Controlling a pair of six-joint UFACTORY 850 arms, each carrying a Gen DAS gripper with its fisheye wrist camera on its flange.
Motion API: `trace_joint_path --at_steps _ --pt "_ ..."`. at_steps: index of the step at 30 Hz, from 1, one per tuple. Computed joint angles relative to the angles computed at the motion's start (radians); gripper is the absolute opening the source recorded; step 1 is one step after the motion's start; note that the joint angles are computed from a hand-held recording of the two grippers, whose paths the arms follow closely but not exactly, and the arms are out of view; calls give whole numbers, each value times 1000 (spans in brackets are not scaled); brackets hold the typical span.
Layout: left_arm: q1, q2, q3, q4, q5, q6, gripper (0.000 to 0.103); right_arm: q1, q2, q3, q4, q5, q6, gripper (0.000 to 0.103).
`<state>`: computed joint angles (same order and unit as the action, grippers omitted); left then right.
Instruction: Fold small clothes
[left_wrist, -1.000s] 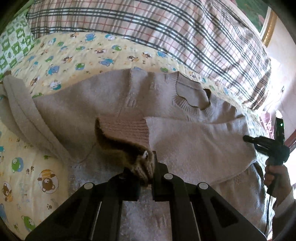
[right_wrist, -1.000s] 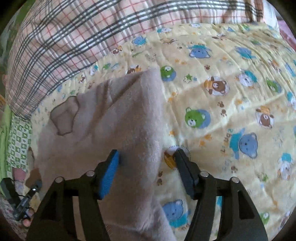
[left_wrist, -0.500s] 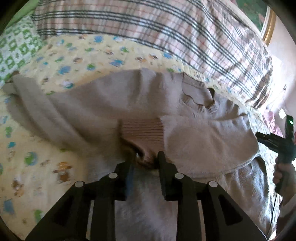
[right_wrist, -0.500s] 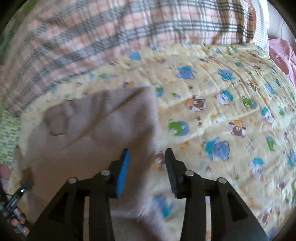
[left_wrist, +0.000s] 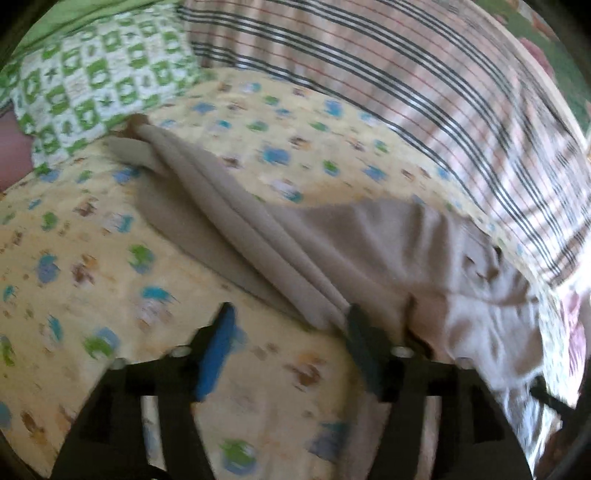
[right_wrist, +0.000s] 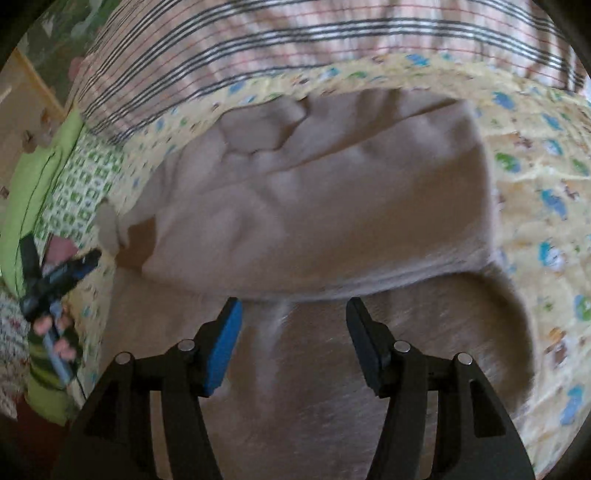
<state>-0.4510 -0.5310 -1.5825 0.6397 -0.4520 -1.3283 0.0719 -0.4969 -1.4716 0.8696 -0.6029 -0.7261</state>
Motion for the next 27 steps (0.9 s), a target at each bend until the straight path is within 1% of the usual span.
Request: trace_joint_path --at_steps 2,5,6,7,8,9,10,13,15,16,17,18,19,20,21,22,24,27 --pt "31 -11 -22 32 -15 -29 74 6 5 4 -3 -12 -5 60" --pt "96 -52 -102 2 -49 0 75 15 9 11 -10 -17 -2 60" --pt "121 -72 -138 -14 -57 19 77 16 12 14 -10 -19 -2 60" --pt "140 -97 -181 -24 -84 35 77 17 16 20 -8 -20 -2 60" --pt "164 -143 -258 -31 -145 56 77 18 19 24 -8 -21 -2 60" --pt "180 -172 -304 -42 -175 79 77 21 20 25 -11 -22 1 60" --pt "201 -220 -381 -75 -220 123 77 24 19 24 -18 -24 6 60" --pt "253 -339 -564 -230 -302 263 78 32 21 28 -25 -30 10 60" --pt "271 -429 -695 -270 -404 293 78 43 18 23 -51 -28 21 60" --pt "274 -469 -752 -278 -453 302 74 52 16 17 -83 -19 35 60" --pt "276 -513 -816 -281 -503 318 69 57 16 16 -101 -9 43 60" --pt "272 -540 -851 -260 -530 329 50 61 15 14 -119 2 53 60" --pt "264 -549 -859 -223 -535 336 37 67 14 11 -143 13 70 60" --pt "255 -540 -839 -192 -518 345 30 68 12 8 -161 19 82 60" --pt "248 -524 -811 -181 -496 358 18 72 12 7 -192 31 108 60" --pt "243 -506 -783 -172 -475 360 13 75 11 7 -219 42 131 60" --pt "231 -432 -672 -171 -381 361 11 80 9 3 -281 58 186 60" --pt "201 -333 -539 -149 -257 354 11 74 8 5 -292 63 205 60"
